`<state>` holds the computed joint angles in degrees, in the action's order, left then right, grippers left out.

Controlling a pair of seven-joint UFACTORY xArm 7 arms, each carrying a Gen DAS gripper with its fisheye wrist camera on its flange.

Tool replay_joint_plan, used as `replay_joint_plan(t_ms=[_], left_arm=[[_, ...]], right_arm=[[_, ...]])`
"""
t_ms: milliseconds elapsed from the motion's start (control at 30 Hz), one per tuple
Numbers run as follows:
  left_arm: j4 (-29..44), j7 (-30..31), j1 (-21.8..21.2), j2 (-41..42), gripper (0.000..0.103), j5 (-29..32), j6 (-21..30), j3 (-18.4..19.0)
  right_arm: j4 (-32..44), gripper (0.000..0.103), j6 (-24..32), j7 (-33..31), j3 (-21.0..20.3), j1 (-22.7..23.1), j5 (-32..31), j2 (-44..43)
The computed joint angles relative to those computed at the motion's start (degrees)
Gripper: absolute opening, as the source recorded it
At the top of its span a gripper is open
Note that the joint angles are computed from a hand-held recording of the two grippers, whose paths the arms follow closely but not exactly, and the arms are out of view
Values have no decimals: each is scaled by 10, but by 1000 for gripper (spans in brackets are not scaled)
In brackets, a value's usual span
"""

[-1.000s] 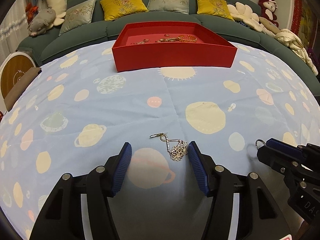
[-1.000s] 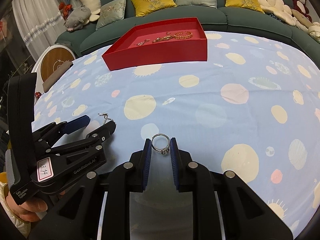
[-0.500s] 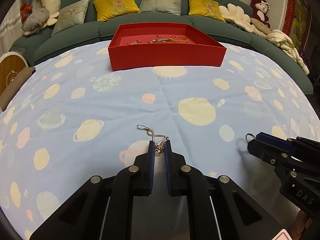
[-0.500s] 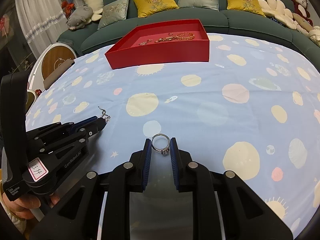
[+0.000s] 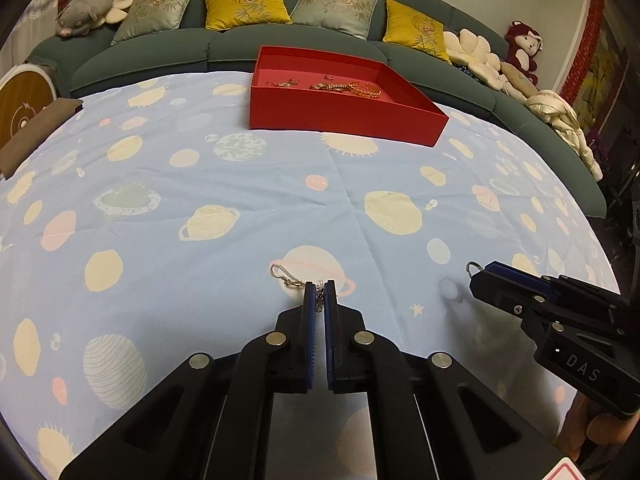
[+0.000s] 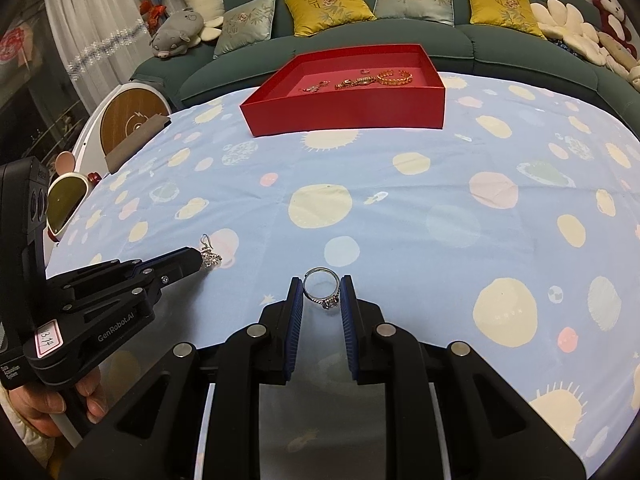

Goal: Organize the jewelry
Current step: 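Carry the silver ring and chain earring into the red box and release both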

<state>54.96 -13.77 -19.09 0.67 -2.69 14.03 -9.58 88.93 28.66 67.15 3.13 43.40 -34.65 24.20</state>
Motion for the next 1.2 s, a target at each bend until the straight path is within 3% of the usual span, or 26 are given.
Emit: replay_joint_plan(t_ms=[300,567,767,1200], left_arm=[[-25,23,-5,-44,2,-52,-12,2],[7,9,-7,-53,2,-39,3,0],[94,-10,1,-12,2,15,26,-1],[396,-4,-17,175,2,98,103,31]], right_arm=[[-5,18,-10,10,-3,6,-14,-9],[-3,18,-17,19,0,5,-41,-29],[45,18,-1,-17,2,-8,-46,-30],[255,18,36,-191,-14,-62,79,76]])
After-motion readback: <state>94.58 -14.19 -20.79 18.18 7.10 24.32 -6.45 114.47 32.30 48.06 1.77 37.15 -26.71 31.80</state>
